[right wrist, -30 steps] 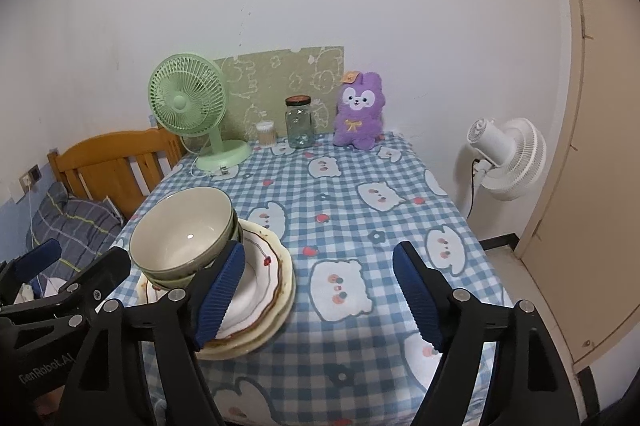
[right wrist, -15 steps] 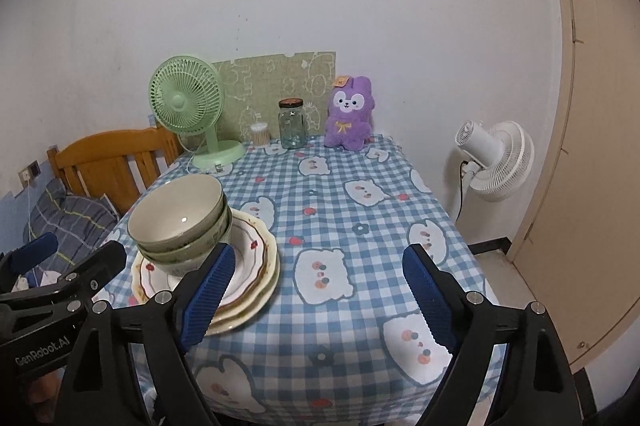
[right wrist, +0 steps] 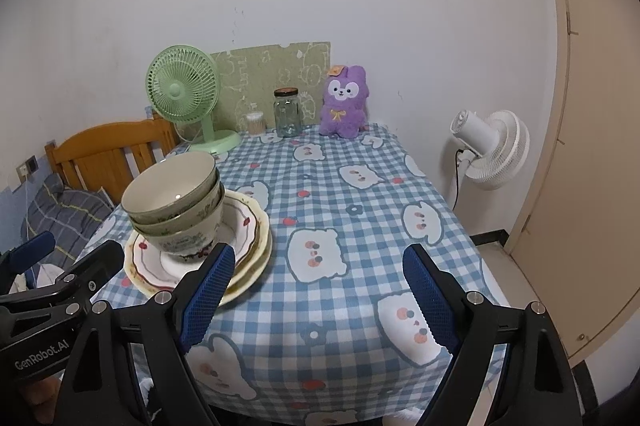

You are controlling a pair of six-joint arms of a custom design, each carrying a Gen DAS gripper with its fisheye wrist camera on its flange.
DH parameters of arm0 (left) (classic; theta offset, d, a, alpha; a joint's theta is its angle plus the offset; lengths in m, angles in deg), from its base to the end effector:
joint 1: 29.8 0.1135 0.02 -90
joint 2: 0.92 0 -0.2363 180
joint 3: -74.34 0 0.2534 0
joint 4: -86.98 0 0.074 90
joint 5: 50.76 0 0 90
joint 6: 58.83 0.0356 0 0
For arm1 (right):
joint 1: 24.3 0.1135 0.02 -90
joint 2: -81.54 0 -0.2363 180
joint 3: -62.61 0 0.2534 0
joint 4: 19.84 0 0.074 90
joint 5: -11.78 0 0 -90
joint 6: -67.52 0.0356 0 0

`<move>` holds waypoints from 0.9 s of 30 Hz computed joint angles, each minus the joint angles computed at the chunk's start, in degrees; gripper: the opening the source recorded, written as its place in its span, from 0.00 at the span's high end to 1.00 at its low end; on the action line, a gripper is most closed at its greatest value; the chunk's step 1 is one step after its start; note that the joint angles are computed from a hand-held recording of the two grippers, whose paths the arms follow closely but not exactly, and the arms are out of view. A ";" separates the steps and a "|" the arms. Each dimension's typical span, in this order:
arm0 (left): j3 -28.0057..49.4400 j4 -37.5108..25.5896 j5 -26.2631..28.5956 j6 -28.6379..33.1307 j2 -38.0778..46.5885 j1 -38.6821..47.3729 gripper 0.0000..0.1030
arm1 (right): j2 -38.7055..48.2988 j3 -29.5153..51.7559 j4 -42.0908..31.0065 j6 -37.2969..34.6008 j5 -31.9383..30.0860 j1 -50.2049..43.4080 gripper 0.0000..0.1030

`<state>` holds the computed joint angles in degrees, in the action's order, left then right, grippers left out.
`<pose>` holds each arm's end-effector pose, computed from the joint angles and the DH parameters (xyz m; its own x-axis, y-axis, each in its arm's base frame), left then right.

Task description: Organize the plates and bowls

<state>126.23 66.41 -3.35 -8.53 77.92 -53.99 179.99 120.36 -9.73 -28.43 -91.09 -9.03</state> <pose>0.2542 -0.0878 0.1566 -0.4440 -0.3161 -0.8384 -0.5184 0.8538 -0.0474 0.3263 0.0973 0.1267 -0.4425 -0.2256 -0.8679 -0.4902 0.8713 0.0235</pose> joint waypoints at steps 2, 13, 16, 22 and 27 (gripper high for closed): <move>-0.41 0.01 -0.85 -0.55 -0.05 -0.61 0.00 | -0.35 -0.86 0.74 0.01 0.01 -0.06 0.15; -1.40 -0.02 -2.43 -1.62 -0.52 -2.15 0.00 | -0.92 -1.76 1.28 0.10 -0.10 -0.26 0.15; -1.59 -0.01 -2.84 -1.62 -0.85 -2.32 0.00 | -1.54 -2.68 2.19 0.18 -0.38 -0.51 0.15; -1.80 -0.15 -3.10 -1.46 -1.54 -2.71 0.00 | -1.83 -2.84 2.26 0.18 -0.82 -1.07 0.15; -0.82 -0.62 -4.34 -1.69 -0.53 -2.81 0.00 | -1.63 -2.25 2.14 0.05 -1.06 -1.48 0.15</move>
